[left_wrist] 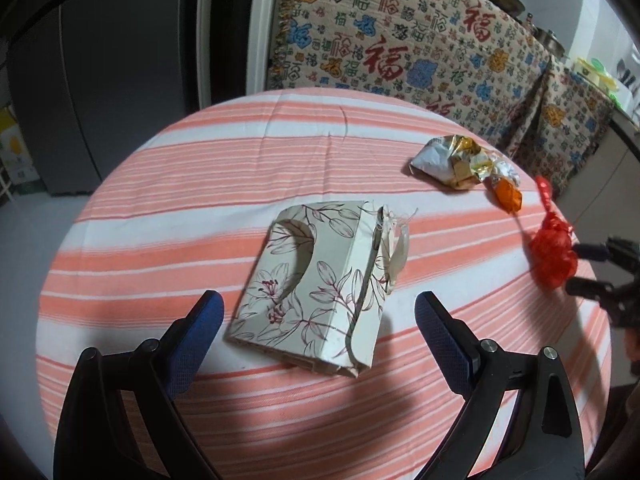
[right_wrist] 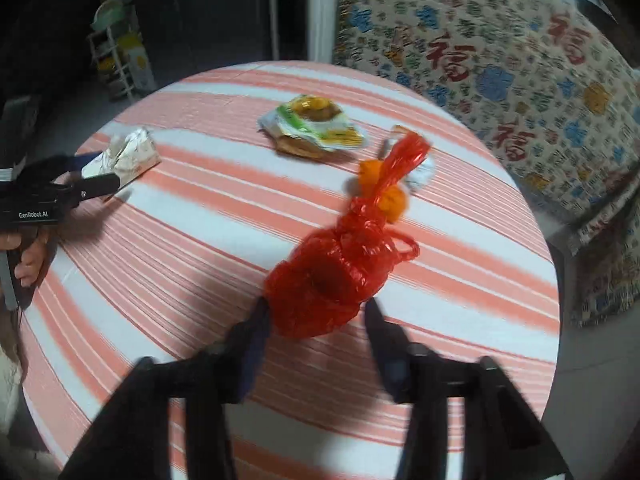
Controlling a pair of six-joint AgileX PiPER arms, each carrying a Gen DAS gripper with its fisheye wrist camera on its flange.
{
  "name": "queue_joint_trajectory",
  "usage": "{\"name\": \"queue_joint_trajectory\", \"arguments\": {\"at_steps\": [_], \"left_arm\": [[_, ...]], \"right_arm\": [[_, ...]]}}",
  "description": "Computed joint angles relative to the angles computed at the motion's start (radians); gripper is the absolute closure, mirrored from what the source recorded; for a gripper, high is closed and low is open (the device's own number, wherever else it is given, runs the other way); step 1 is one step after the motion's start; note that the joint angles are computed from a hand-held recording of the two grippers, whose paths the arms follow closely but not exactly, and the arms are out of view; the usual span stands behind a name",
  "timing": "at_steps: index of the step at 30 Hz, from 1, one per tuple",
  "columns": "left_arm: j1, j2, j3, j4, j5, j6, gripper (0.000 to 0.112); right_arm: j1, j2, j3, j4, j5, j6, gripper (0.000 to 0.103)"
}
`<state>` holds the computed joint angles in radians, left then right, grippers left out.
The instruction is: Collect trash
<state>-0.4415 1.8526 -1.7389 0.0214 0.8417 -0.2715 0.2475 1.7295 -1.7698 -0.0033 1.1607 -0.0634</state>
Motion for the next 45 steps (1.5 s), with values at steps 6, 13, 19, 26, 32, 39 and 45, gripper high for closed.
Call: {"name": "queue_joint_trajectory", "arguments": {"at_steps": [6,13,19,26,32,39,45], "left_arm": [[-0.039,0.028,-0.025,0.095,0.026,-0.052,0.013],[-0.080,0.066,-0.081,0.201,0.102,-0.095,0.011],[-0.086,0.072,-0.091,0.215,0.119,-0.096,0.010],[-0.084,0.069,-0.089,0.217,0.120,-0.093,0.010],[-0.085,0.063,-0.080,0.222,0.118,-0.098,0.010],[-0.084,0.058,-0.071,0.226,0.112,-0.100,0.010],[-0.054,0.025,-0.039,0.160,0.065,-0.058,0.014]], "right_arm": [[0.023,-0.176,0.354,-0.009,-0.248,0.227,0.029],[0.140,-0.217,0.457,-0.262,-0.318,0.483,0.027],[0.147,-0.224,0.481,-0.295,-0.349,0.531,0.026],[0.134,-0.231,0.493,-0.257,-0.365,0.501,0.022],[0.090,-0.327,0.585,-0.202,-0.387,0.487,0.022],[0.082,-0.283,0.485,-0.293,-0.411,0.761,0.022],[0.021,-0.072,0.278,-0.242,-0.304,0.838,0.059]]}}
